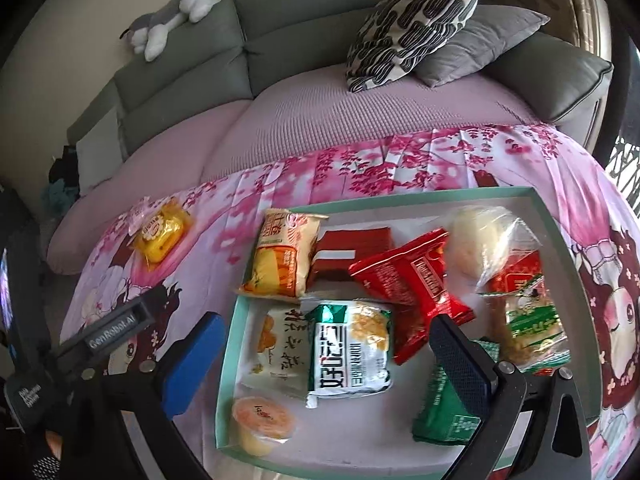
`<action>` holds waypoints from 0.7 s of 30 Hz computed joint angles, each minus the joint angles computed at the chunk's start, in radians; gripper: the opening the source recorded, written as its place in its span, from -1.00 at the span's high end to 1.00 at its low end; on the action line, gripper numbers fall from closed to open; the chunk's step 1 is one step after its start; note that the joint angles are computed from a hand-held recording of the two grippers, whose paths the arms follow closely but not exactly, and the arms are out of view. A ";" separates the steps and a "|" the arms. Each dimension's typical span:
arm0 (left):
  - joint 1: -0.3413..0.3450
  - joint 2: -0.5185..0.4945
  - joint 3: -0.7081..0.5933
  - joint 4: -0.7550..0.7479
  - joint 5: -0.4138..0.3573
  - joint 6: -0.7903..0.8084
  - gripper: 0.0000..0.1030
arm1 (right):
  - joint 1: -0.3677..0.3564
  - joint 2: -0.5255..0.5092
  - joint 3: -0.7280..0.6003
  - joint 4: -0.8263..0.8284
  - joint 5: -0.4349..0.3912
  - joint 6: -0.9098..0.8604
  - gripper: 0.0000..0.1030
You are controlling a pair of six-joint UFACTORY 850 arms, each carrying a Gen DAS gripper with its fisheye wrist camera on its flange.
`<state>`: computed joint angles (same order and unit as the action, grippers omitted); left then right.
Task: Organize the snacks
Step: 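Move both tools back toward the last two snacks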
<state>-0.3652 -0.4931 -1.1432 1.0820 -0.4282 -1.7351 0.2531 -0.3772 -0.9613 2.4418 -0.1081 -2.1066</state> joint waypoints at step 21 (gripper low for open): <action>0.140 0.088 0.085 0.296 0.072 -0.214 -0.81 | 0.071 -0.058 -0.063 -0.032 -0.082 0.071 -1.00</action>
<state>-0.2247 -0.4052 -1.0584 1.3775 -0.3561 -1.9490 0.3239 -0.4351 -1.0242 2.4099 -0.1899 -2.0353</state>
